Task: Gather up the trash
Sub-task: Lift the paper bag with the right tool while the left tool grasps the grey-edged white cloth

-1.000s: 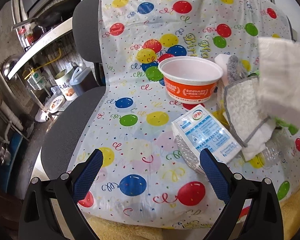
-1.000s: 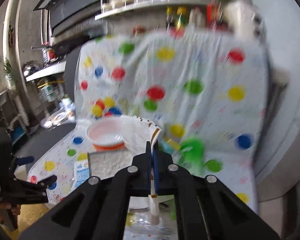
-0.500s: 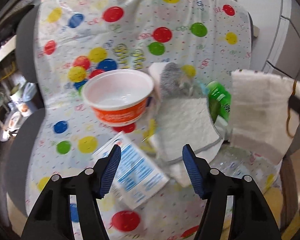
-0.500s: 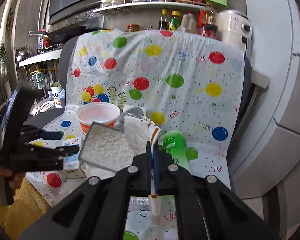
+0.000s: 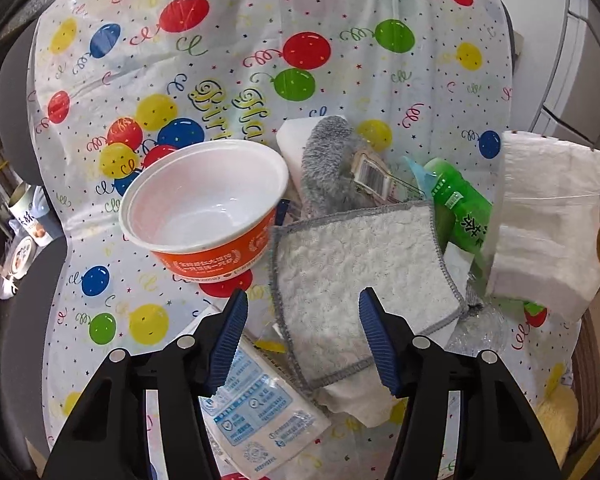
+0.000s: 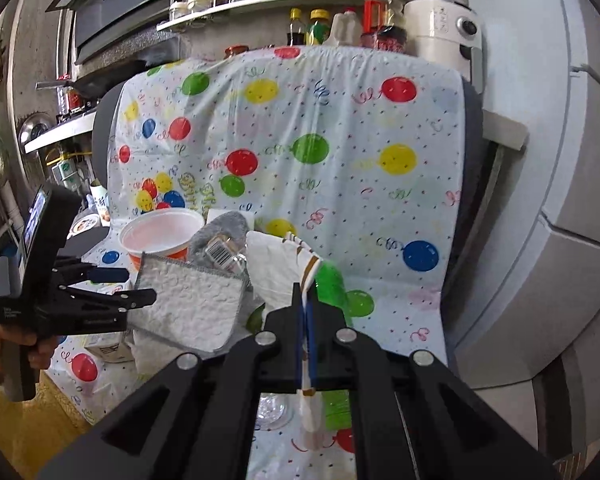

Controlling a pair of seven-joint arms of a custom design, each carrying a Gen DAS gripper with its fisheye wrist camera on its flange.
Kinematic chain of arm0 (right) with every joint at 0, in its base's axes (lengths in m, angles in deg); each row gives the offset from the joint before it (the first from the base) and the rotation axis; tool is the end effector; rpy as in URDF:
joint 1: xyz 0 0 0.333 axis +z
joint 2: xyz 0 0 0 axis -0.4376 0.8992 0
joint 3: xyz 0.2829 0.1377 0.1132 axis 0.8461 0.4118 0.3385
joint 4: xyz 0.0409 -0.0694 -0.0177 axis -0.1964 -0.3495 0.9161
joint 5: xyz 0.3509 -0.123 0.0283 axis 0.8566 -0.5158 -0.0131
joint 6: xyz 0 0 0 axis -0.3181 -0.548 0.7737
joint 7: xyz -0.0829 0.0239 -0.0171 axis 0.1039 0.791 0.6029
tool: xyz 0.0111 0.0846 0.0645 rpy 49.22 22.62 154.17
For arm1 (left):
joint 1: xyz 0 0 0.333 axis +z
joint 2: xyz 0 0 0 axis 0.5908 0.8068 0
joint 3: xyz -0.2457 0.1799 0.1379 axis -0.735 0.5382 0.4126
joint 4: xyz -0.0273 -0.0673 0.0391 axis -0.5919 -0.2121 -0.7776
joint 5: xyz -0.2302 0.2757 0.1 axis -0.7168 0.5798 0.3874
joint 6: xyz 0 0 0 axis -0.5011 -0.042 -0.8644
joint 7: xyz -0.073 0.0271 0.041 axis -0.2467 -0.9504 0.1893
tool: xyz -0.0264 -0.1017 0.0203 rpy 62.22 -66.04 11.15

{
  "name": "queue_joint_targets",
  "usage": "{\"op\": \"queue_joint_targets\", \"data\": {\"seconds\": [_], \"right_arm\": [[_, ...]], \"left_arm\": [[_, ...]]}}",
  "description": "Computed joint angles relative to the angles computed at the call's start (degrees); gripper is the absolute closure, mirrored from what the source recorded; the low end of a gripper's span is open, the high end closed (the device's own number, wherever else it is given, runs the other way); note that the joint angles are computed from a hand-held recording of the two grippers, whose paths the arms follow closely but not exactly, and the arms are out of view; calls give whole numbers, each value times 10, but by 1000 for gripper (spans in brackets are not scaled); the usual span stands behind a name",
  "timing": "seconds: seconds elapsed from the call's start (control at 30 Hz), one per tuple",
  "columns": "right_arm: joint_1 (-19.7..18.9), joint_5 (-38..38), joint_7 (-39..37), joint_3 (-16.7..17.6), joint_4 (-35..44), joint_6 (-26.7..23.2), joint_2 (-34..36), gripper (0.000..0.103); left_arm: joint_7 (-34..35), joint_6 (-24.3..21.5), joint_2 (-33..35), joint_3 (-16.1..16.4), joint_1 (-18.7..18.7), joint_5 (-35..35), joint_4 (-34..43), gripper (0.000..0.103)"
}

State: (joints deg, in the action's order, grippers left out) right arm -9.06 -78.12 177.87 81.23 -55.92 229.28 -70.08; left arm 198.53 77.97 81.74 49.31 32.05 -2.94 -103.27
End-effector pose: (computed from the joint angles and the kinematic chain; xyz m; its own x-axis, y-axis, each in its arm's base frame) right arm 0.5215 0.2437 0.5459 -0.0236 -0.9996 0.0120 -0.5549 0.0031 -0.8319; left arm 0.6519 -0.1376 0.5052 -0.4584 -0.8884 0.0245 -0.7220 0.3562 -0.5931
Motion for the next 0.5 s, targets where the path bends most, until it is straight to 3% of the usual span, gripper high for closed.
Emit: {"op": "queue_joint_targets", "data": {"seconds": [0.17, 0.3, 0.4, 0.5], "right_arm": [[-2, 16, -7, -4, 6, 16, 15, 101], [4, 33, -24, -7, 14, 15, 23, 101], [9, 35, -31, -7, 19, 11, 24, 101], [13, 36, -34, -6, 23, 6, 22, 101]], "left_arm": [[-5, -27, 34, -4, 11, -19, 45, 44], [24, -53, 49, -16, 23, -47, 69, 65], [81, -46, 33, -38, 41, -102, 52, 73], [140, -45, 9, -49, 48, -149, 30, 98]]}}
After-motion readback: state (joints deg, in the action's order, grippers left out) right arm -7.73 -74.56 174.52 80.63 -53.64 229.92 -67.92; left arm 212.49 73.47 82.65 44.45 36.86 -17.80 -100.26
